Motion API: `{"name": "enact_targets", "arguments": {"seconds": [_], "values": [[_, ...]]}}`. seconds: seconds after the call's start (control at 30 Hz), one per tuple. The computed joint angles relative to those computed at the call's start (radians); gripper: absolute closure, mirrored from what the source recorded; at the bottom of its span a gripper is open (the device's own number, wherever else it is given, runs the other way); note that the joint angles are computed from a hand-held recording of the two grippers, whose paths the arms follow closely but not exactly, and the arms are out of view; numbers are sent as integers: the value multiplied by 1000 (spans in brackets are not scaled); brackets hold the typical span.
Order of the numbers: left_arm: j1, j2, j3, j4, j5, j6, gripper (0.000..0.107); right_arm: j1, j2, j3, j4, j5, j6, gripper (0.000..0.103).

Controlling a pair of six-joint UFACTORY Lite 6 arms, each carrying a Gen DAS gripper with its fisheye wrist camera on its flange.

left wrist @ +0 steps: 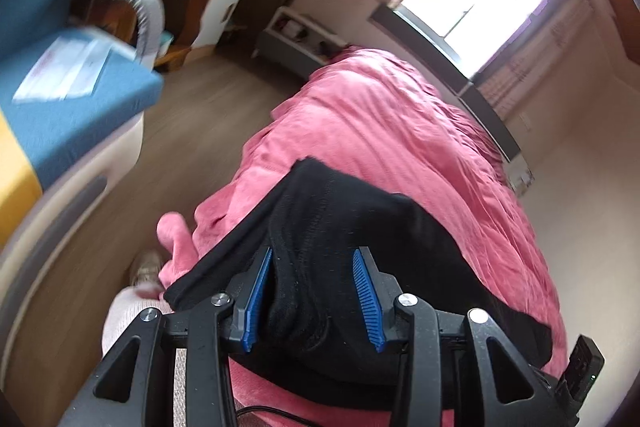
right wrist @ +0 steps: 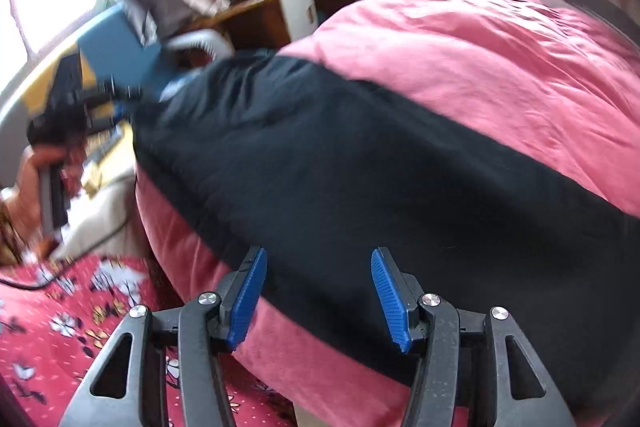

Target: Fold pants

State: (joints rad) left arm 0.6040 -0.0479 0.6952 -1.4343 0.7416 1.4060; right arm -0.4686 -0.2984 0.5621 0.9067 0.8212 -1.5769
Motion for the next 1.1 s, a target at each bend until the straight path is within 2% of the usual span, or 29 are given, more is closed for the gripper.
{"name": "enact_targets", "arguments": {"seconds": [0.13, 0.2, 0.23, 0.27, 0.3, 0.33, 0.4, 0.43, 0.57, 0.67, 0.77, 0.9, 1.0, 1.03, 1.1], "values": [[-18, 15, 21, 58, 28, -6, 67, 173, -66, -92, -60, -157, 73, 48], [-57, 20, 23, 81, -9, -6, 70, 252, -86, -129, -55, -261, 84, 51], [-80, 20, 22, 88, -43, -4, 86, 274, -89, -133, -61, -293, 92, 56], [-108, 17, 21, 103, -90, -5, 92, 301, -81, -129, -76, -332, 111, 68], [-130, 18, 23, 116, -119, -3, 95, 318, -66, -110, -100, -340, 140, 85], [-133, 18, 25, 117, -119, 6, 100, 328, -53, -98, -105, -338, 150, 92], [-110, 12, 42, 122, -87, -14, 103, 330, -54, -78, -103, -333, 175, 95], [-79, 15, 56, 123, -46, -22, 103, 319, -57, -63, -93, -307, 180, 95], [85, 14, 131, 135, 142, -84, 103, 178, -38, 38, -16, -80, 150, 96], [141, 9, 145, 174, 180, -97, 103, 114, -6, 65, 9, 47, 104, 95], [127, 4, 103, 213, 103, -64, 103, 187, 16, 14, -25, -38, 98, 95], [71, 45, 24, 240, -79, -32, 103, 281, 94, -51, 6, -186, 43, 95], [43, 55, -10, 207, -147, 3, 99, 235, 145, -34, 38, -146, 3, 91], [35, 50, -11, 208, -163, -5, 92, 201, 169, -17, 45, -113, -8, 91], [22, 29, -1, 253, -200, -93, 86, 135, 203, 25, 14, -39, -5, 87]]}}
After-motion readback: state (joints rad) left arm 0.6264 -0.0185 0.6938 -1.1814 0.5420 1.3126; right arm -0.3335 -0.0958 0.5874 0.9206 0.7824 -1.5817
